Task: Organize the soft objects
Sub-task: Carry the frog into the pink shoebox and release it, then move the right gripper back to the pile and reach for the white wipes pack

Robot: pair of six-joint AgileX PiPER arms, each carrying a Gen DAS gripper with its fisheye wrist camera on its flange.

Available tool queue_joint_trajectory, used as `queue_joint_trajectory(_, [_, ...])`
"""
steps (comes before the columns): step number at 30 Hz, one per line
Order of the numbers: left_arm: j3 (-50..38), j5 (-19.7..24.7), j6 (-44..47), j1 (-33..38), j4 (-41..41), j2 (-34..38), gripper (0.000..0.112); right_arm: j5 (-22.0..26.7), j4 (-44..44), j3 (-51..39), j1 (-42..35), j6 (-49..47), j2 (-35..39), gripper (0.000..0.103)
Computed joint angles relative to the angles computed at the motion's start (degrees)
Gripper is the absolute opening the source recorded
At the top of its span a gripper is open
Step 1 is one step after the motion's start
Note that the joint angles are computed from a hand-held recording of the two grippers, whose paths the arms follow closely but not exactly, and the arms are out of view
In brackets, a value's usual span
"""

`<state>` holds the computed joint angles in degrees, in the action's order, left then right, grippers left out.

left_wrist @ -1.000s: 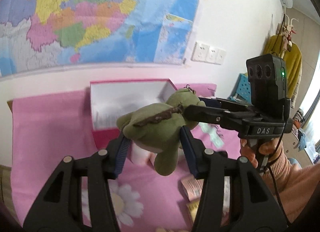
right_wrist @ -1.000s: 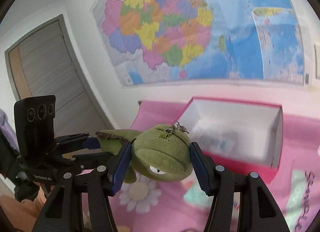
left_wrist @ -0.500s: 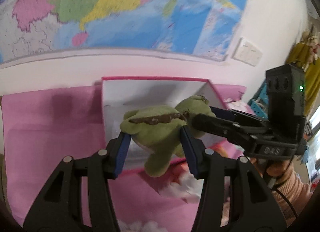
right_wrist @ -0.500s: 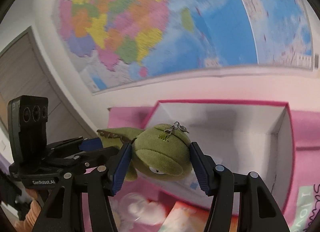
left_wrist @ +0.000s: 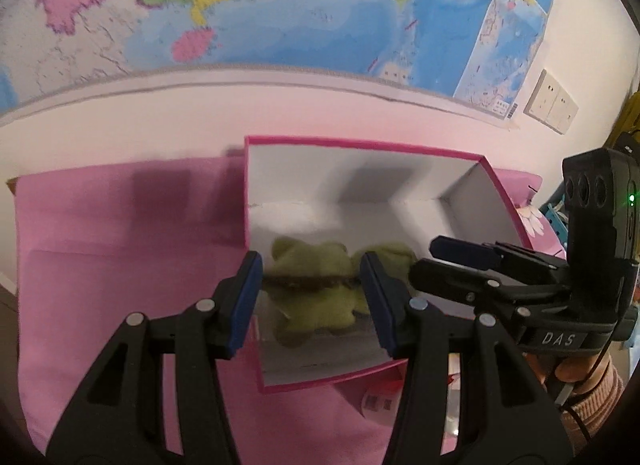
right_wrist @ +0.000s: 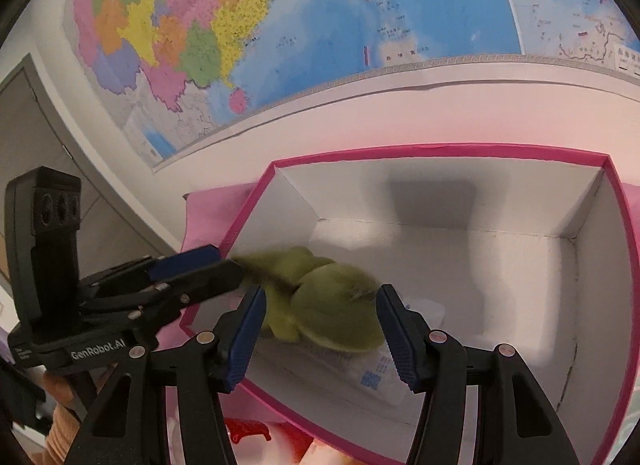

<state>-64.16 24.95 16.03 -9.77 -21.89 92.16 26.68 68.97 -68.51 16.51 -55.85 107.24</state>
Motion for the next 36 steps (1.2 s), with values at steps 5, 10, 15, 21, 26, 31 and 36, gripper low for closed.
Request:
queue_joint_trajectory(5, [7.3, -3.3, 3.8, 2.0, -4.5, -8.3, 0.053, 0.8, 5.1, 5.5, -1.9, -6.2, -5.4, 0.059])
queue_joint_trajectory(10, [17.5, -3.5, 12.8, 3.0, -12.4, -20.3, 0.059, 7.4, 9.1, 16.1, -6.2, -15.1, -16.7, 0.06])
queue_joint_trajectory(15, [26.8, 0.6, 15.5, 0.4, -13.2, -31.9, 0.06, 13.6, 5.1, 25.5, -10.1, -16.8, -28.2, 0.061])
queue_joint_trajectory(21, [34.9, 0.8, 6.7, -11.2, -7.4, -38.4, 0.06, 20.8, -0.9, 36.2, -16.8, -16.6, -38.6, 0.061])
queue_joint_trajectory(26, [37.4, -3.3, -0.9, -24.4, -4.4, -33.9, 0.06, 25.8, -7.4, 43.6, -24.2, -16.3, -43.2, 0.06])
queue_joint_trajectory(31, [37.7, -7.2, -0.6, -32.0, -7.5, -27.3, 0.06, 28.6, -12.6, 49.1, -30.6, -17.0, -45.3, 0.059])
queue_joint_trajectory(36, [37.9, -7.4, 5.7, -31.5, -15.6, -24.0, 0.06, 30.8, -15.6, 53.3, -40.8, -21.1, -45.1, 0.059])
